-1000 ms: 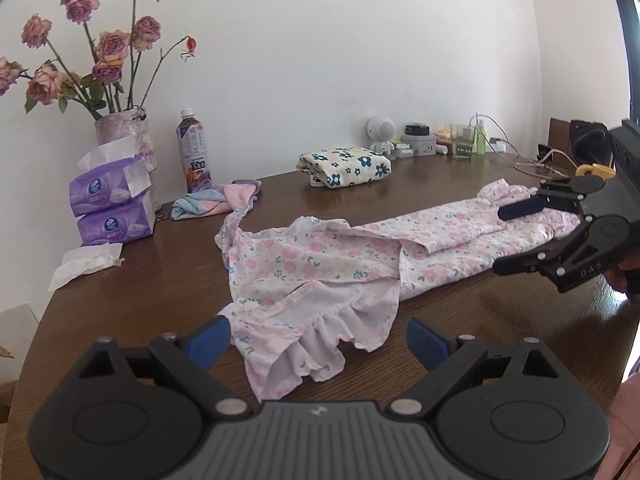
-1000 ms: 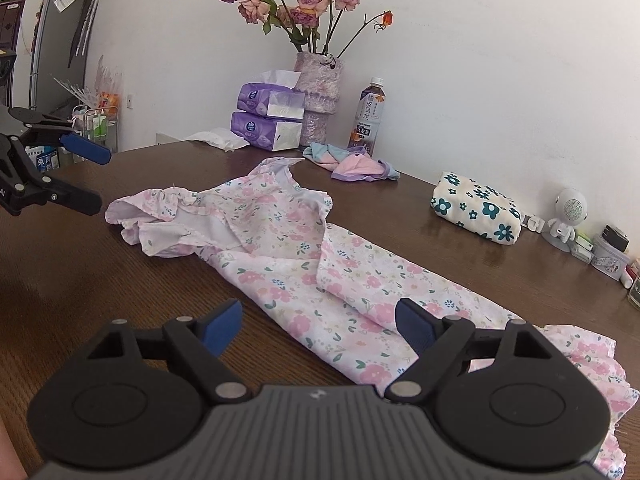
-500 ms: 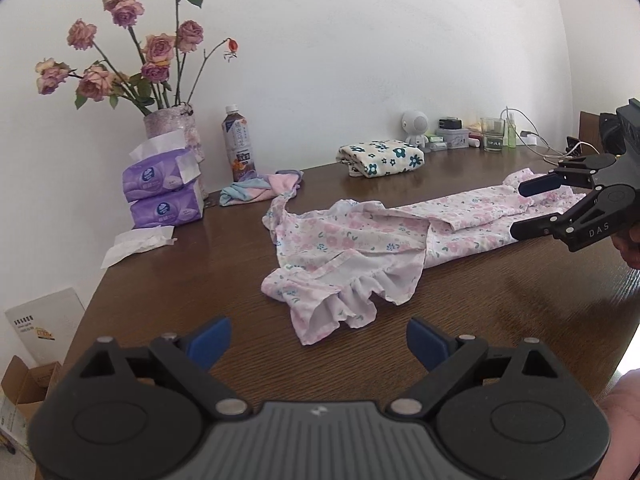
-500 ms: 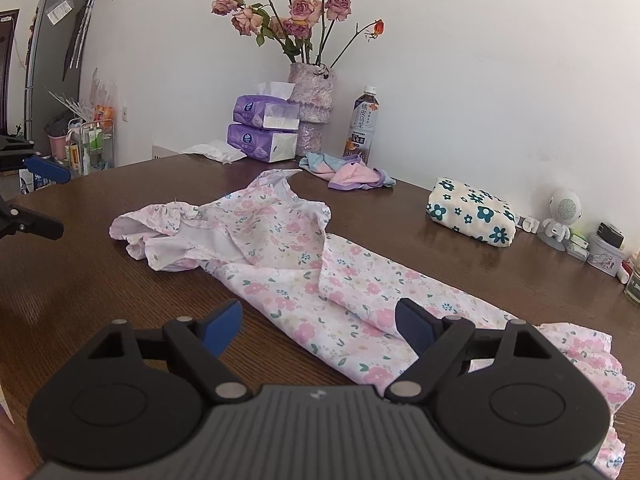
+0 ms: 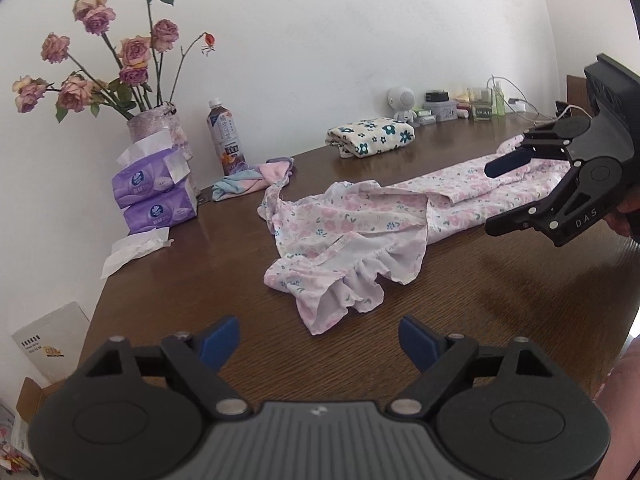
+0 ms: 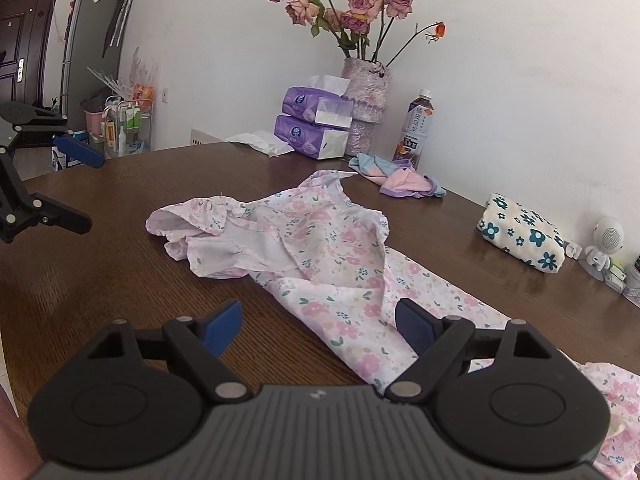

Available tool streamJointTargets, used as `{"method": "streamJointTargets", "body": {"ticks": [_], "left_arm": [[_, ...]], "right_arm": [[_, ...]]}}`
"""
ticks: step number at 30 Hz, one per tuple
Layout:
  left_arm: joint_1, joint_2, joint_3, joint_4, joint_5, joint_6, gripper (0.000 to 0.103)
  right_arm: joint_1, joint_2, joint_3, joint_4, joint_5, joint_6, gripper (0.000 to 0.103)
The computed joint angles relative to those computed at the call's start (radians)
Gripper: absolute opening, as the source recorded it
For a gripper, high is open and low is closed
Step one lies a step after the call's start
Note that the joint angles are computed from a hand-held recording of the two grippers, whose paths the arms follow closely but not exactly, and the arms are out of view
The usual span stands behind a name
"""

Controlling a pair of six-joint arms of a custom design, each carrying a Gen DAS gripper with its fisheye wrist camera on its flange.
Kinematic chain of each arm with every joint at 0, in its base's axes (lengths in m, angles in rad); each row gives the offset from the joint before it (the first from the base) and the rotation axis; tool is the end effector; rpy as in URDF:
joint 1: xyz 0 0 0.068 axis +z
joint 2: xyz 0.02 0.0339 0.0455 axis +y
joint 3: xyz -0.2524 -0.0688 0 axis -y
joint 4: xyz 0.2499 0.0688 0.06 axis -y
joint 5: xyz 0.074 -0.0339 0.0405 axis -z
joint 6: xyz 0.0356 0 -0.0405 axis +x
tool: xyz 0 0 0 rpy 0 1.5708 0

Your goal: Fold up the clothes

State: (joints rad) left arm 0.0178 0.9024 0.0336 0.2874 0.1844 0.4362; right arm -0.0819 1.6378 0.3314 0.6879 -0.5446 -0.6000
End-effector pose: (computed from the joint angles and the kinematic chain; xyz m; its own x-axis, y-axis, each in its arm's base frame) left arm 0.1619 -0.0036 0.0997 -0.4404 0.4076 -0.8000 0.3550 0.8975 0.2618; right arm 0.2459 -0.0017 0.0792 -0.2789 -0.4617 -0.8421 -0.6157 0.7589 -0.2121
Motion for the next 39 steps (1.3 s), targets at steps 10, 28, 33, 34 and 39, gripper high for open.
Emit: {"method": "streamJointTargets", "body": {"ticks": [10, 28, 33, 34, 39], "left_arm": [[-0.062, 0.477, 0.142, 0.264, -0.082, 0.192, 0.077], [-0.082, 0.721, 0.260, 0.383, -0.029, 0.337, 0.011], [-0.091, 0.735, 0.257, 0.405, -0.049, 0.363, 0.014], [-0.093, 0.738, 0.256, 0.411, -0.053, 0.367, 0.014], [-0.094, 0.752, 0.252, 0.445, -0.075, 0.393, 0.022]], "right_arm": [[0.229, 0.113, 0.115, -0.012, 0.200, -0.118, 0.082], [0.321, 0.172, 0.144, 0.030, 0.207, -0.285, 0.072], [0.321, 0.191, 0.167, 0.021, 0.185, -0.293, 0.066], [0.318, 0.196, 0.177, 0.012, 0.178, -0.295, 0.059], [0.297, 0.219, 0.237, -0.080, 0.131, -0.300, 0.013]]}}
